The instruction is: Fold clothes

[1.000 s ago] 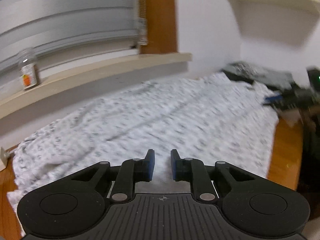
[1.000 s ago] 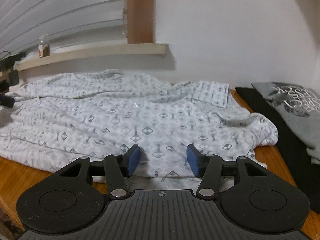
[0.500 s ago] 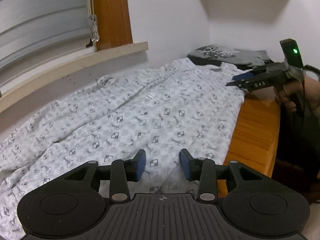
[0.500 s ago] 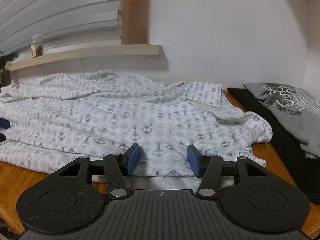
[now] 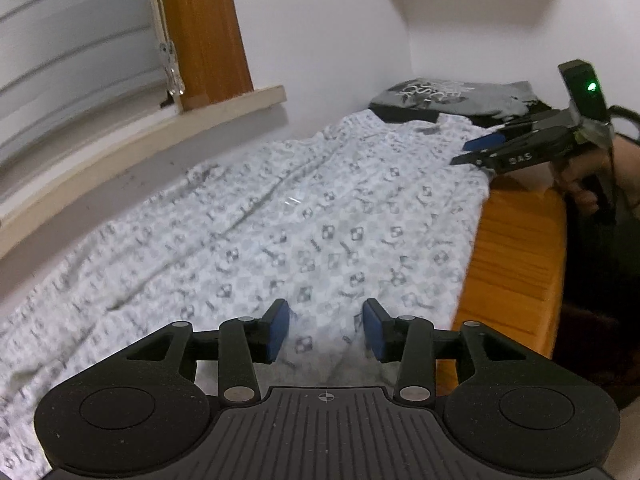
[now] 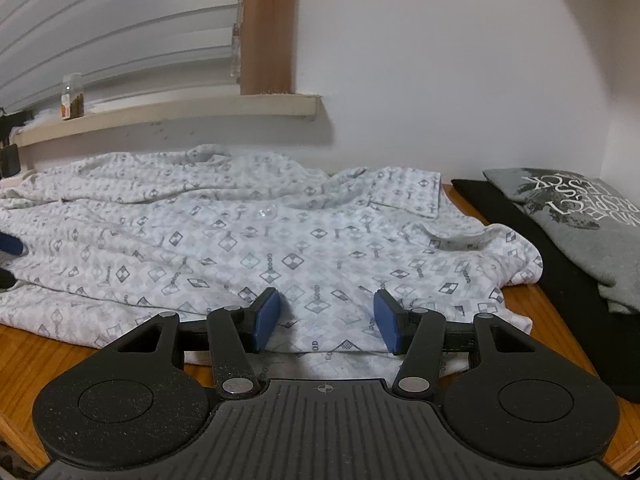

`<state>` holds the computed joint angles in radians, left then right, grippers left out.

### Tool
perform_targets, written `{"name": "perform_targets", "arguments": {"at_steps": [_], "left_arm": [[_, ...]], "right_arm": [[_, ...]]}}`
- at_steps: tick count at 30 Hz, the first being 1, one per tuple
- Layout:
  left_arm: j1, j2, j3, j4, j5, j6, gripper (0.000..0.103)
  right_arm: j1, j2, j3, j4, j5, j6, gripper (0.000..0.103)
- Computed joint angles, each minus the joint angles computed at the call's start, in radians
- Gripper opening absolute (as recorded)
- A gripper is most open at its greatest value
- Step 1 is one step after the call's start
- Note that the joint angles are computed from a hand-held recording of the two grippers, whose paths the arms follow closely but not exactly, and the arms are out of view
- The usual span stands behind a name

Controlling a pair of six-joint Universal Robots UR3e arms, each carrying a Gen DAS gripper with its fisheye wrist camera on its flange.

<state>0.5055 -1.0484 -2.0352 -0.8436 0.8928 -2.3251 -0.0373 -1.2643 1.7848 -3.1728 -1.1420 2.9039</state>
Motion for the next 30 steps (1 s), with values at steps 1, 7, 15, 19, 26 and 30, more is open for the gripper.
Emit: {"name": "perform_targets", "arguments": {"at_steps": [1,7,15,19,26,30], "left_arm": [[0.005,0.001,0.001,-0.013,-0.015,0.016,0.014],[0.100,0.100,0.008,-0.168,-0.140,0.125,0.001],[0.280,0.255,0.139,-0.720,-0.257,0.411,0.001],[0.294,0.268,0.128,-0.743,-0.244,0.408,0.003],[0.698,0.312,0.281,-1.288,-0.364,0.768,0.052],[1.008,0.250,0.437,-1.690,-0.348,1.077,0.052]], "right_arm": [[-0.002,0.000,0.001,0.000,0.003,0.000,0.052],[-0.013,-0.004,0.013,-0.011,0.024,0.001,0.052],[-0.019,-0.043,0.048,-0.007,0.030,0.002,0.053],[-0.019,-0.064,0.078,-0.040,0.028,0.015,0.053],[-0.041,-0.044,0.071,-0.092,0.130,0.070,0.055],[-0.015,-0.025,0.034,-0.074,0.109,0.051,0.057]]}}
